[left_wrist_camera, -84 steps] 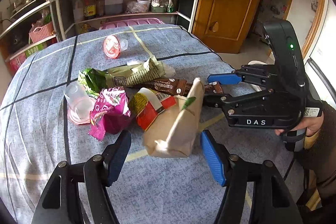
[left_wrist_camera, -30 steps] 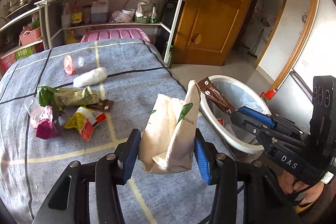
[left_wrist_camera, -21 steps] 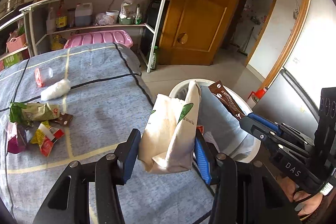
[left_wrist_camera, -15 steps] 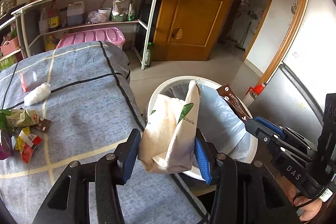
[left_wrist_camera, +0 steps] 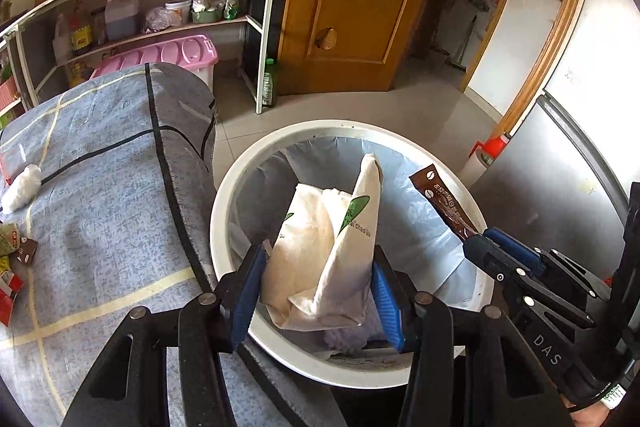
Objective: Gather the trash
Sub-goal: 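Carry the brown wrapper over the bin while the left carries the beige paper bag, then open both grippers over the bin to drop the wrapper and paper bag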
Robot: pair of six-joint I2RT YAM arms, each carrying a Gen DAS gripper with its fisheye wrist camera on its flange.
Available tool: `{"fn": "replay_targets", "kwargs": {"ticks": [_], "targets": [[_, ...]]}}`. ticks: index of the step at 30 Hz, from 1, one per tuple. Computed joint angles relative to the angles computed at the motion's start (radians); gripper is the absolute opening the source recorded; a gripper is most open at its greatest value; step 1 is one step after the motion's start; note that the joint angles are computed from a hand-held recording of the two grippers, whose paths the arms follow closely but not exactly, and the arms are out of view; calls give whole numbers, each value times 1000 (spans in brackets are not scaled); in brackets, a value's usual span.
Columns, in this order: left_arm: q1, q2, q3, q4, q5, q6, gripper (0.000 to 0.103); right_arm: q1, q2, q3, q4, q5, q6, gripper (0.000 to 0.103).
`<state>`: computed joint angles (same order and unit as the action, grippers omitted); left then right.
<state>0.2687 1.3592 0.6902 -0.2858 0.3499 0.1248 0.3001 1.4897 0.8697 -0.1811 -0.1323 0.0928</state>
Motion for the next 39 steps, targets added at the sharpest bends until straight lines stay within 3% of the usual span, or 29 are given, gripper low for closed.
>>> {"fn": "replay_targets", "kwargs": {"ticks": [4, 8, 15, 26, 30, 39], "targets": [[-11, 10, 0, 8, -14, -6, 52, 1, 29, 21, -12, 7, -1, 26], [-4, -3, 1, -4, -16, -6, 54, 3, 18, 9, -11, 14, -3, 42], [86, -93, -19, -50, 35, 43, 56, 18, -27, -11, -18, 18, 17, 42], [398, -173, -6, -168, 156, 198, 57, 157, -92, 3, -25, 60, 76, 42], [547, -138, 26, -205, 210, 270, 57, 241, -77, 25, -21, 79, 93, 48], [829, -19, 117, -233, 269, 395, 57, 401, 25, 107, -5, 98, 129, 49]]}}
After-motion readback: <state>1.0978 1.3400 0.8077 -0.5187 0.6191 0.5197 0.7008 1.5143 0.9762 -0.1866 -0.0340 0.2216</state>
